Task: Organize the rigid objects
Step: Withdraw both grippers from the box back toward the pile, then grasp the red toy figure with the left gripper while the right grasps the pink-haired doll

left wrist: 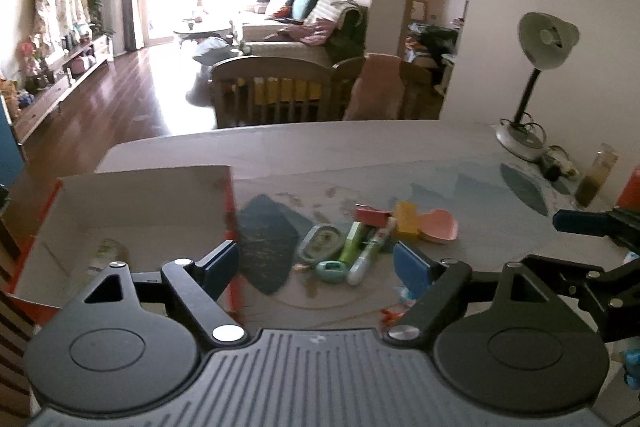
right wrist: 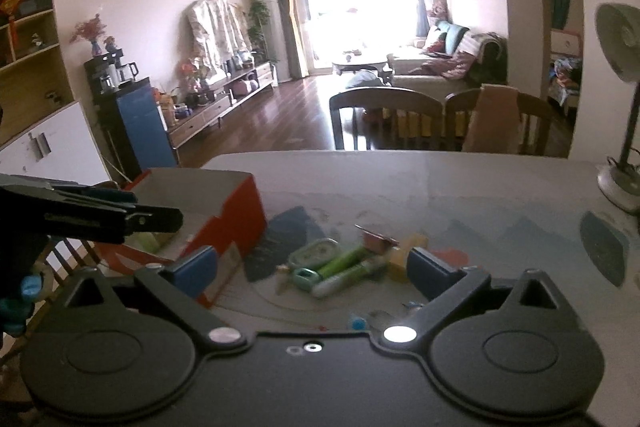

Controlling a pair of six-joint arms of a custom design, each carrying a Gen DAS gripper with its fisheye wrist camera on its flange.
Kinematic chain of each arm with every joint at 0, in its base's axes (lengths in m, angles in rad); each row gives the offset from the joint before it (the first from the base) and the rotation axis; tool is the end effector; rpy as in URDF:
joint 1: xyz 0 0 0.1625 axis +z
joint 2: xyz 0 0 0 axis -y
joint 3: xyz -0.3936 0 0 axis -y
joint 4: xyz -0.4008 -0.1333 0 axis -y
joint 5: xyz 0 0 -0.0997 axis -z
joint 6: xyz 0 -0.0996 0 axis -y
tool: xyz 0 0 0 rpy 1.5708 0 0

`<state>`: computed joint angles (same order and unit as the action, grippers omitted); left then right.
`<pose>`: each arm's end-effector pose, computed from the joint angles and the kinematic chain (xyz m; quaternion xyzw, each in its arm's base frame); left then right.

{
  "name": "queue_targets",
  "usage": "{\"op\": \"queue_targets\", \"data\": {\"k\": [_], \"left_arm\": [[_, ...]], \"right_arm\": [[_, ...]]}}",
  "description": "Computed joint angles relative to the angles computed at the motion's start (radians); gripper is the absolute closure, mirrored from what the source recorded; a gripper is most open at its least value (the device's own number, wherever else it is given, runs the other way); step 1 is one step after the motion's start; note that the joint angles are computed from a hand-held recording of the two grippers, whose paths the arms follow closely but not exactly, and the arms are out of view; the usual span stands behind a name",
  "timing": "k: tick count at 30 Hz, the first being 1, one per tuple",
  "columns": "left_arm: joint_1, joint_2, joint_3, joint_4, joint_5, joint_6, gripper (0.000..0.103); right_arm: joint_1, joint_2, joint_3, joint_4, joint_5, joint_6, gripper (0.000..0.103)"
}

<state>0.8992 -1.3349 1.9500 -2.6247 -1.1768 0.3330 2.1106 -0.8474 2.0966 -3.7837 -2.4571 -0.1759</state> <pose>-0.2071 -0.5362 0.2730 0.4235 0.8594 -0.2426 0.1523 0.3030 -0.3965 0.1232 0.0943 -0.8194 0.4805 0.2979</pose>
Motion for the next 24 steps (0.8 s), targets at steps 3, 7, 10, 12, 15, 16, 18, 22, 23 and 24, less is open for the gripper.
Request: {"op": "queue_targets", "data": {"k": [3, 7, 10, 12, 15, 16, 18, 22, 23, 24], "left_arm": [[-0.014, 0.015, 0.023, -0.017, 0.0, -0.014, 0.012], [-0.026, 0.039, 0.047, -0.042, -0.007, -0.015, 0.011], [-0.028, 0.066, 0.065, -0.078, -0.017, -0.005, 0.0], [-0.027, 0.082, 0.076, -0.093, -0.016, -0.011, 0.0], [-0.028, 0.118, 0.081, -0.09, 0.024, -0.031, 0.0], [-0.026, 0.131, 0.083, -0.092, 0.033, -0.043, 0.0], [-0.017, 0.153, 0.073, -0.063, 0.035, -0.081, 0.0], [0.005, 0.195, 0.068, -0.056, 0.026, -0.137, 0.0], [0.011, 0.203, 0.067, -0.051, 0.017, -0.142, 0.0], [0.014, 0.211, 0.07, -0.053, 0.009, -0.144, 0.0]], "right_arm": [[-0.016, -0.028, 0.044, -0.011, -0.001, 0.001, 0.002], [-0.047, -0.061, 0.089, -0.028, -0.001, 0.003, 0.002], [-0.071, -0.08, 0.118, -0.037, 0.001, -0.004, 0.002], [-0.09, -0.085, 0.132, -0.036, 0.005, -0.011, 0.002], [-0.119, -0.098, 0.149, -0.018, 0.014, -0.016, 0.002], [-0.128, -0.101, 0.153, -0.014, 0.017, -0.016, 0.002], [-0.15, -0.107, 0.157, 0.003, 0.024, -0.012, 0.003], [-0.196, -0.116, 0.167, 0.034, 0.045, 0.005, 0.004], [-0.207, -0.113, 0.165, 0.04, 0.049, 0.006, 0.005], [-0.217, -0.111, 0.163, 0.048, 0.052, 0.01, 0.005]]}}
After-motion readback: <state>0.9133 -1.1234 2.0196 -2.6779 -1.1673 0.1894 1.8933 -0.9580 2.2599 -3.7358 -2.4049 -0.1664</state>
